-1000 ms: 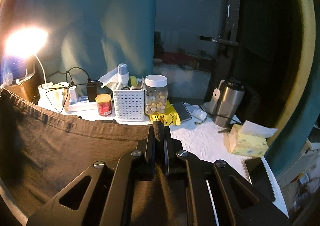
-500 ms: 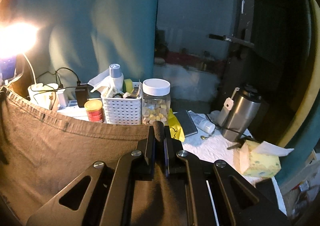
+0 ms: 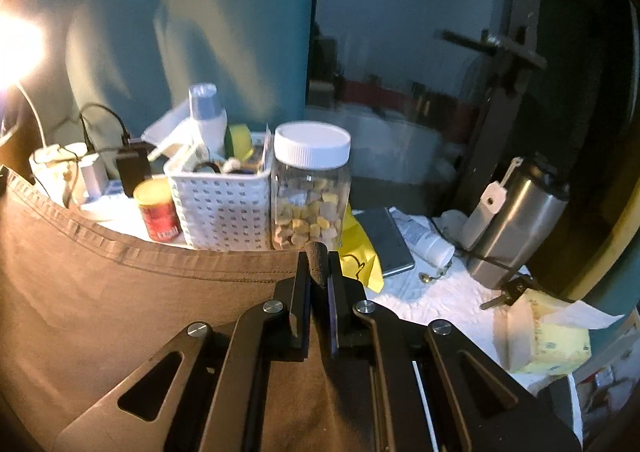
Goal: Fold small clothes
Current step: 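Lift the hem with both tools and fold it toward the collar, then release the hem from both tools and withdraw them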
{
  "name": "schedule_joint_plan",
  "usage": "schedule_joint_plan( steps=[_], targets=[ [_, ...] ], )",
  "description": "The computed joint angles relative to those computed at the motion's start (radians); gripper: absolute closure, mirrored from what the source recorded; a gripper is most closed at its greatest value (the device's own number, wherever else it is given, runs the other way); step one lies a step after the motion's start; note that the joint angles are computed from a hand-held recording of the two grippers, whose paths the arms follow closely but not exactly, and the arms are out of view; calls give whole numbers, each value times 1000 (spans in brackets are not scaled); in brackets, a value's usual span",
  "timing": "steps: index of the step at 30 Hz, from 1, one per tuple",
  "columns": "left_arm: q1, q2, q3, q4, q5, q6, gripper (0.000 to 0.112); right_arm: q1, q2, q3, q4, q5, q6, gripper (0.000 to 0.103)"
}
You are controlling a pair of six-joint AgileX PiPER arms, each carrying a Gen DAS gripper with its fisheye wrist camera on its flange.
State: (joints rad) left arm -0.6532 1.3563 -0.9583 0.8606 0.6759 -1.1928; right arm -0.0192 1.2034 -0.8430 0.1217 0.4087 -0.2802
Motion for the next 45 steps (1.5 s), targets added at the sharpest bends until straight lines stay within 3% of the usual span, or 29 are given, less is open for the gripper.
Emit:
schedule_joint_plan(
  steps=[5, 15, 19, 20, 22, 23, 24, 26, 27, 28, 33, 35, 36, 37, 39, 43, 45],
  targets=[
    [66, 80, 6, -84, -60, 65, 106, 17, 79, 20, -45, -48, 49, 95],
    [103, 158, 12, -138, -108, 97, 105, 10, 187, 49, -7, -114, 26, 95],
    [104, 189, -21, -195, -74, 152, 102, 12, 220, 46, -36, -109, 64, 95],
    [98, 191, -25, -192, -61, 151, 96, 10, 226, 42, -29, -100, 62, 95],
    [71, 197, -41, -168, 3, 128, 73, 1, 239, 32, 4, -82, 35, 95],
    [56, 189, -35, -145, 20, 97, 53, -1, 251, 22, 2, -66, 37, 95],
    [45, 178, -24, -122, 24, 68, 39, 1, 263, 13, -10, -50, 53, 89],
    [12, 139, 8, -60, 45, -8, 32, 6, 278, 4, -65, -33, 120, 66],
    [1, 113, 24, -47, 56, -29, 32, 0, 273, 8, -61, -39, 126, 50],
    [-2, 101, 31, -46, 65, -35, 32, -6, 266, 12, -53, -42, 127, 42],
    [-74, 74, 10, -52, 264, -68, 32, -25, 230, 16, -48, -17, 123, 42],
    [-65, 9, 57, -88, 216, -37, 32, -20, 192, 41, -52, -36, 124, 36],
    [-42, -36, 86, -155, 140, 15, 32, -21, 167, 59, -41, -48, 114, 29],
    [-18, -78, 116, -211, 77, 59, 32, -32, 138, 80, 11, -65, 63, 22],
    [-11, -158, 179, -260, 5, 47, 32, -50, 79, 115, 127, -73, -55, 20],
    [-131, -209, 201, -161, 128, -113, 32, -41, 17, 108, -29, 19, 89, 20],
    [-199, -231, 208, -140, 186, -148, 32, -55, -5, 101, -30, 84, 82, 20]
  ],
)
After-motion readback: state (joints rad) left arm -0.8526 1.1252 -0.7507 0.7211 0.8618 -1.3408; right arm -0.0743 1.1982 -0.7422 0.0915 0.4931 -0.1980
